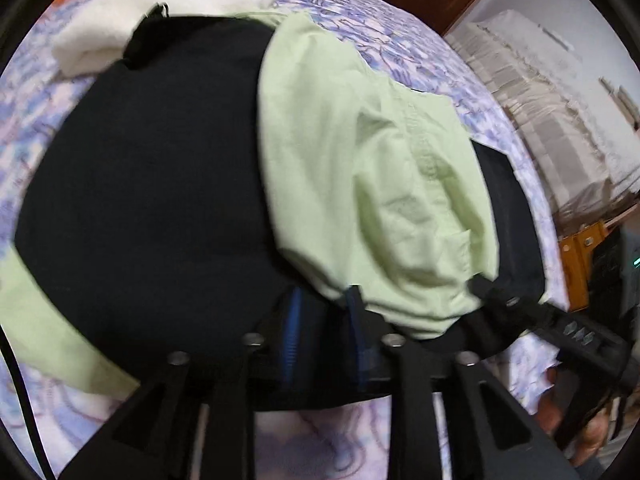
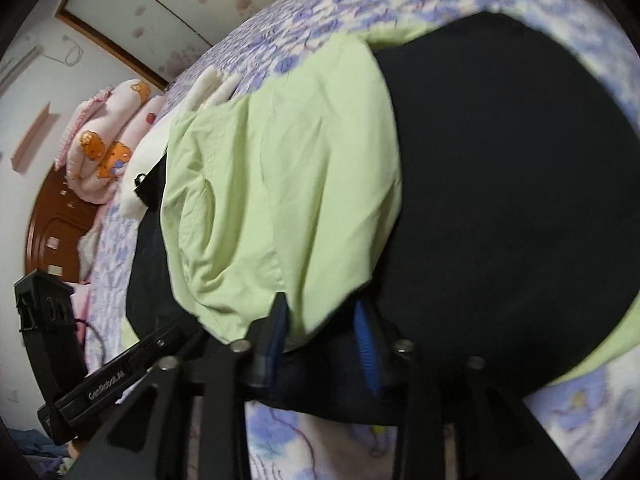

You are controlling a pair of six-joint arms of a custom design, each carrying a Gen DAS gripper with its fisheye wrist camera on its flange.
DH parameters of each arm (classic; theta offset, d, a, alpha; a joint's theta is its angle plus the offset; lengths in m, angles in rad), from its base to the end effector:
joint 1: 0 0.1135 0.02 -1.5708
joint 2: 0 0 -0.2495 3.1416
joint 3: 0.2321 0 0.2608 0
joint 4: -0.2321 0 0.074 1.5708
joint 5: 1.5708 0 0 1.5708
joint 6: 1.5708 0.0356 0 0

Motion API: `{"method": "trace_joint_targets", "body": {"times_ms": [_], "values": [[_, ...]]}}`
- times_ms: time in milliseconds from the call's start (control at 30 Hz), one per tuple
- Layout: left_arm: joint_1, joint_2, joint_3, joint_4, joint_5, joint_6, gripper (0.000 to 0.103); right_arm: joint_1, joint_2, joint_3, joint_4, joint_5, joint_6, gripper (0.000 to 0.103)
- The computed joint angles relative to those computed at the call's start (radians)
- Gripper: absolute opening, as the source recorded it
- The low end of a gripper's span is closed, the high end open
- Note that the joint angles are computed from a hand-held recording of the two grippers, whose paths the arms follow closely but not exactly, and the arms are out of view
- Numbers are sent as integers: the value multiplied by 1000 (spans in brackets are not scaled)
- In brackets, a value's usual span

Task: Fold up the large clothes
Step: 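Release the hood and pull both tools back from the jacket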

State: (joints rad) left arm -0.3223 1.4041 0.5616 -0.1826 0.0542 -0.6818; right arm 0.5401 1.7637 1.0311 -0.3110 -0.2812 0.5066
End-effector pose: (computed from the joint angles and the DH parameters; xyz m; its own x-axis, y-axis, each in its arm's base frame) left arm 0.2357 -0.0808 0.1164 -0.8456 -0.3810 -0.3738 -0.2446 0.8991 -0.3630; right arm 0.2960 0.1890 0.1397 -0.9459 -0.0236 -0.3236 -0.1770 0.8733 0.4538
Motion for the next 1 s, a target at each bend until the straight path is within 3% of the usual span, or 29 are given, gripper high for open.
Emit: {"method": "trace_joint_targets", "body": {"times_ms": [100, 167, 367, 600, 633, 733, 933, 1000], "values": [[-30, -30, 22, -97, -86, 15, 34, 13, -47, 2, -34, 59, -3, 36], [-57, -55, 30, -151, -138, 9, 44, 31, -68, 5, -49, 105, -5, 36], [-110, -91, 53, -245, -226, -13, 46, 62, -142, -25, -67, 220, -62, 36], [-113, -171, 62, -209, -257, -5, 46, 101, -182, -47, -2, 288, -149, 36], [-109, -185, 62, -182, -257, 9, 43, 109, -170, -37, 10, 295, -160, 36], [-86, -131, 115, -101, -229, 68, 17, 118, -115, 9, 43, 287, -173, 36], [-17, 83, 252, -3, -167, 127, 12, 125, 34, 146, 78, 260, -194, 36], [-14, 176, 308, -29, -203, 143, 12, 119, 98, 195, 65, 263, -208, 36]]}}
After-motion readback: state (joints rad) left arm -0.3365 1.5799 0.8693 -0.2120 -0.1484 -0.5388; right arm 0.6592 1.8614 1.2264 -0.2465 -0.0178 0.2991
